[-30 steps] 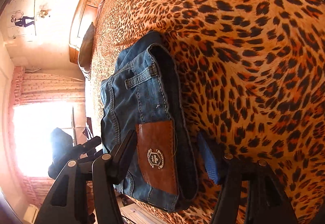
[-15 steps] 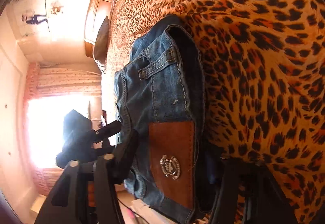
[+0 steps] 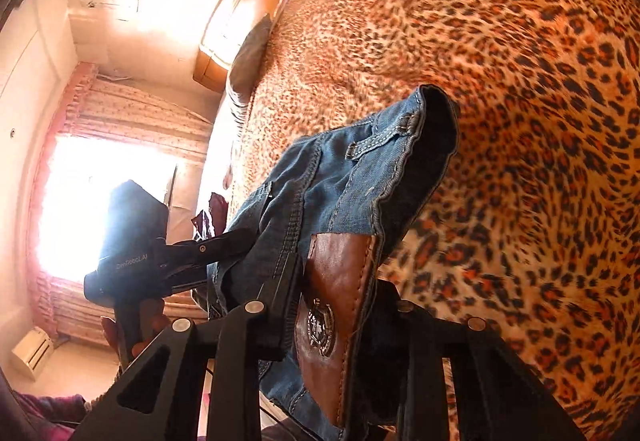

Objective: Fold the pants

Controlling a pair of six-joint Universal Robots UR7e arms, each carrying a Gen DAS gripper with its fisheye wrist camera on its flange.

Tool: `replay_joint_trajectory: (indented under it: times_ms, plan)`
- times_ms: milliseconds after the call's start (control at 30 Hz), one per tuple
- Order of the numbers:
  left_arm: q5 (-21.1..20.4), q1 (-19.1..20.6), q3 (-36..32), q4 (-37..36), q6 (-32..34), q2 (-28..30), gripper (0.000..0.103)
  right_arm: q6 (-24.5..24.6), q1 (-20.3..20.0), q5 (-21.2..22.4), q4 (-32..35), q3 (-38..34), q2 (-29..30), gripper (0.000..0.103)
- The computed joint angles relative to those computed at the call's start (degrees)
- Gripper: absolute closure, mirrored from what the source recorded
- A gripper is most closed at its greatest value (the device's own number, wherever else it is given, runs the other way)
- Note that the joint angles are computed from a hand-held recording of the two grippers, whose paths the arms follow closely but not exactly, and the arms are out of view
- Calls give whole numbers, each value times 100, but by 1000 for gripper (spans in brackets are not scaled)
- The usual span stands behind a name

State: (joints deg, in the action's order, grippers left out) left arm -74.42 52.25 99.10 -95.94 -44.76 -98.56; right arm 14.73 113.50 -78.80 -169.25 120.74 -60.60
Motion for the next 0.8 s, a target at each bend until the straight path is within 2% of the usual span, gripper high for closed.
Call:
replay_joint_trajectory:
  times_ms: [133, 200, 233, 267, 300, 333, 367, 400, 433, 500, 600, 667, 800]
  plan:
    - [117, 535, -647, 256, 776, -28, 61, 383, 584, -262, -662, -645, 828, 75]
    - [466, 776, -786, 348, 1366, -61, 55, 634, 815, -380, -1017, -1079, 1388, 72]
    - [724, 925, -817, 536, 1575, -36, 46, 691, 918, -605, -969, -1312, 1648, 66]
    - [901, 1104, -919, 856, 1653, 38, 44, 751, 1027, -1044, -681, -1576, 1867, 58]
    - [924, 1364, -1058, 1225, 1621, 200, 46, 905, 1123, -1640, -154, -1838, 2058, 55]
    - [713, 1690, -1205, 1509, 1596, 334, 48, 1233, 1163, -2132, 304, -1978, 2200, 57]
    - [470, 1949, -1260, 1552, 1653, 371, 52, 1670, 1165, -2385, 521, -2008, 2289, 63]
    - [274, 2140, -1295, 1571, 1742, 350, 53, 2073, 1155, -2397, 498, -1878, 2239, 68]
    - [177, 2259, -1313, 1549, 1869, 320, 53, 2327, 1157, -2341, 235, -1637, 2111, 69]
    - [357, 2261, -1287, 1510, 2093, 216, 49, 2486, 1314, -2491, -216, -1355, 1967, 68]
    - [833, 1990, -1111, 1543, 2234, 38, 47, 2386, 1635, -2828, 303, -1477, 1828, 67]
    - [1238, 1630, -913, 1623, 2156, -126, 43, 2317, 1859, -3036, 632, -1573, 1781, 54]
    - [1850, 976, -429, 1653, 1933, -493, 34, 2288, 2242, -3331, 1291, -1910, 1887, 42]
